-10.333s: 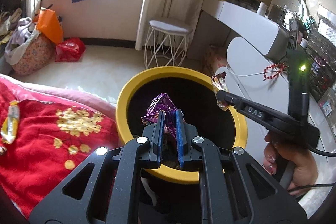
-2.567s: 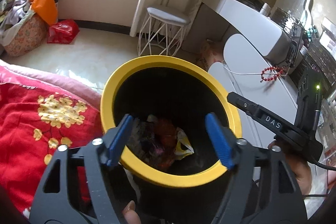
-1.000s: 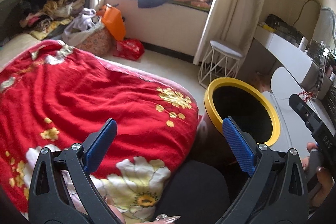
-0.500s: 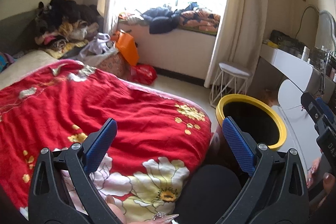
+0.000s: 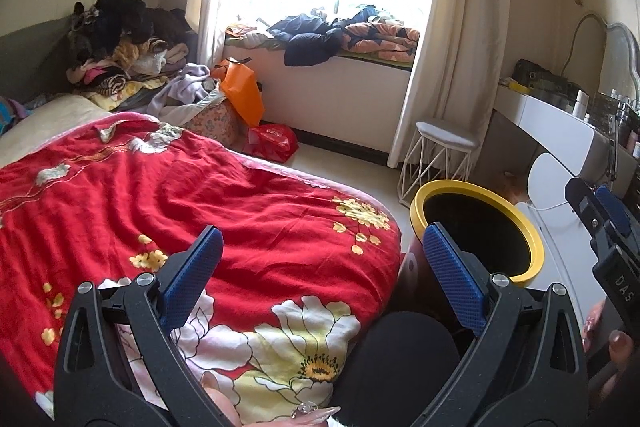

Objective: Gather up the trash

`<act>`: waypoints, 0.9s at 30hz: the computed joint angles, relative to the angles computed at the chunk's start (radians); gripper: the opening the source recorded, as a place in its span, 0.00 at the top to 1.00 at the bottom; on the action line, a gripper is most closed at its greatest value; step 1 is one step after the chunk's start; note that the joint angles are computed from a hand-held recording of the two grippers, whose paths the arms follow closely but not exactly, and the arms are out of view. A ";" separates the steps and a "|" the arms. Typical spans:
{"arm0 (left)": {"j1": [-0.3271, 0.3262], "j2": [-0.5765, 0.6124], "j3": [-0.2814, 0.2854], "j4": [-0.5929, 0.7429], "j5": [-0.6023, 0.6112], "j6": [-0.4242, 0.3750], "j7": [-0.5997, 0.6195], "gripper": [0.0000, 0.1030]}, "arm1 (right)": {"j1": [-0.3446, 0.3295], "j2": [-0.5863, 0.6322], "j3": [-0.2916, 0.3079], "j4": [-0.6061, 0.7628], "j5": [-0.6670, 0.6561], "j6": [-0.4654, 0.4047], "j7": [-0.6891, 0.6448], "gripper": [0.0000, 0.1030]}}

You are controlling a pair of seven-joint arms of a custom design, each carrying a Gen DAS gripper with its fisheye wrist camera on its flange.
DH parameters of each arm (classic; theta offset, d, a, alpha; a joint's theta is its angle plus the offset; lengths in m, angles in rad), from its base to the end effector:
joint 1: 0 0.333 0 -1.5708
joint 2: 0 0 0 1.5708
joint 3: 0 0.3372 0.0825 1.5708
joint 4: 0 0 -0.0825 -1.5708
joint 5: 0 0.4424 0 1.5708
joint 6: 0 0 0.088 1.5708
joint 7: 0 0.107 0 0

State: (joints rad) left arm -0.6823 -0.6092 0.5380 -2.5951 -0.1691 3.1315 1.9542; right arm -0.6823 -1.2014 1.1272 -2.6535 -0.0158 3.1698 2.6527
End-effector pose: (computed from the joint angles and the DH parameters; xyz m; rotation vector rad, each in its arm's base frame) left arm 0.4688 -0.0266 0.5430 -1.3999 1.8286 -1.2177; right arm 0.3862 0.2598 0.5055 -1.1286 1.4839 -1.2637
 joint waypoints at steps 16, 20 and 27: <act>-0.004 -0.001 0.004 0.000 0.000 0.000 0.002 0.10 | -0.002 0.007 -0.002 0.004 -0.003 0.003 -0.003 0.06; -0.001 0.000 0.002 0.000 -0.001 0.002 0.002 0.10 | -0.003 0.007 -0.002 0.005 -0.002 0.002 -0.003 0.06; -0.004 0.000 0.004 0.002 0.000 0.003 0.003 0.10 | -0.004 0.007 -0.002 0.004 -0.001 0.003 0.000 0.06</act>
